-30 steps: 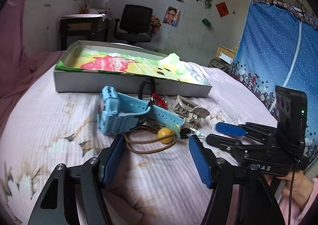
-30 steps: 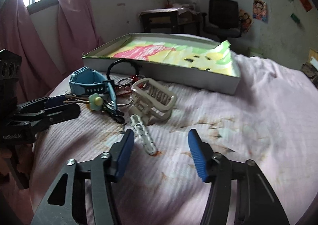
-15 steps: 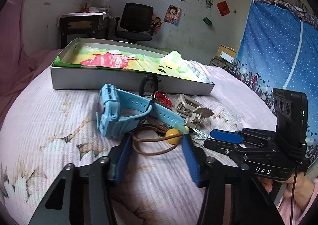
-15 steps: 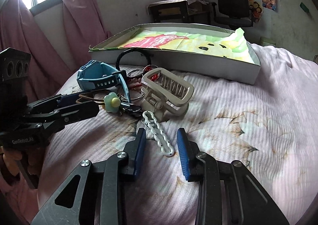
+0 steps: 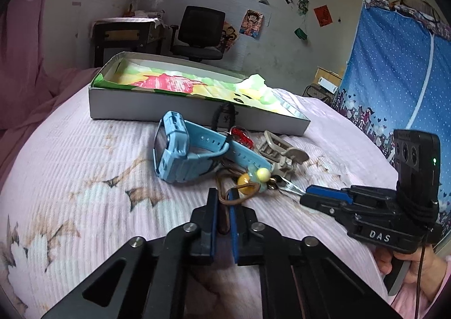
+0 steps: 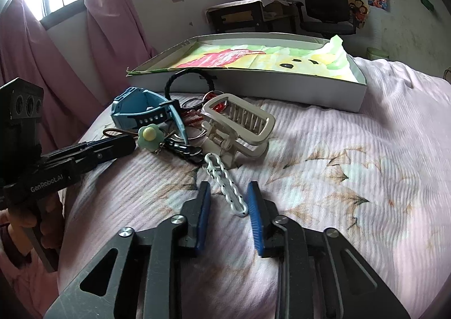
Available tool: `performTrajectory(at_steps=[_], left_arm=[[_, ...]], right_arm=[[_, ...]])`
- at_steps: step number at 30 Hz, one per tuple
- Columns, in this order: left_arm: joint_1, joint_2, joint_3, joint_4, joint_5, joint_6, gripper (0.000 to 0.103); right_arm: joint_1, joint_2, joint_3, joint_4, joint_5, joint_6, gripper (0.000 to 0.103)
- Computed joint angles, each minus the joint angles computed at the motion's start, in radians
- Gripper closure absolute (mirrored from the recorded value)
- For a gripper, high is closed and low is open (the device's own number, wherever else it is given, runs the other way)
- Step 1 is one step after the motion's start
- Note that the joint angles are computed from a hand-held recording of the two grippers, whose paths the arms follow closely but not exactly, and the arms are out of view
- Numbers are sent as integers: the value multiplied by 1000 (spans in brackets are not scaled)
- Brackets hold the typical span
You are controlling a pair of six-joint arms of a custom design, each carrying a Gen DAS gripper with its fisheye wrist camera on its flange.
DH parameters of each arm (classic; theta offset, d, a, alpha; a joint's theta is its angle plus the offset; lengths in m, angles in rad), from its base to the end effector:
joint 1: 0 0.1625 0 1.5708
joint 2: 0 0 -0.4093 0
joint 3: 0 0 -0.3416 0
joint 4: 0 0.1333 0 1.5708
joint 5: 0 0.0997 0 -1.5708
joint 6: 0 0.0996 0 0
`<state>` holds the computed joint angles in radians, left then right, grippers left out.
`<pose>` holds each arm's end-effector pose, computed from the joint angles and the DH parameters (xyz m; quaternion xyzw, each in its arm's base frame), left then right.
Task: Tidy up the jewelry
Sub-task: 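Grasp the yellow-ball keychain with the left tool while the right tool grasps the white plastic chain, then carry both items into the white tray and open both tools to release them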
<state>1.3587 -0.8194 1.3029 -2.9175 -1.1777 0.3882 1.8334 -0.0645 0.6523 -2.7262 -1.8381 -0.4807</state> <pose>0.0168 -0.7366 0.3187 0.1853 0.8751 -0.3931 0.2128 0.3184 -0.7723 -0.0279 0.3108 -0.9000 0.2619 0.1574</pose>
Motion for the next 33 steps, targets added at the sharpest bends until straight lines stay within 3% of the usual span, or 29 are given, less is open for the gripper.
performTrajectory(at_steps=[7,14,20,27,33], left_arm=[[-6,-36,67,-50,-21,-2,98],[-7,-63,105,-80,-53,-16,98],[-15,-90,130,-96,-97,-52,98],[-22,-105,165,-132,-87,-51,98],[-25,-108,158,-162,-131,-48,99]], right_arm=[[11,-22,51,-29,-3,-18,99],[16,-53,116,-83,-12,-1,100],[14,-97,219,-201,42,0,100],[26,-79,187,-240,75,-3,100],[26,-74,193,-244,68,-1,100]])
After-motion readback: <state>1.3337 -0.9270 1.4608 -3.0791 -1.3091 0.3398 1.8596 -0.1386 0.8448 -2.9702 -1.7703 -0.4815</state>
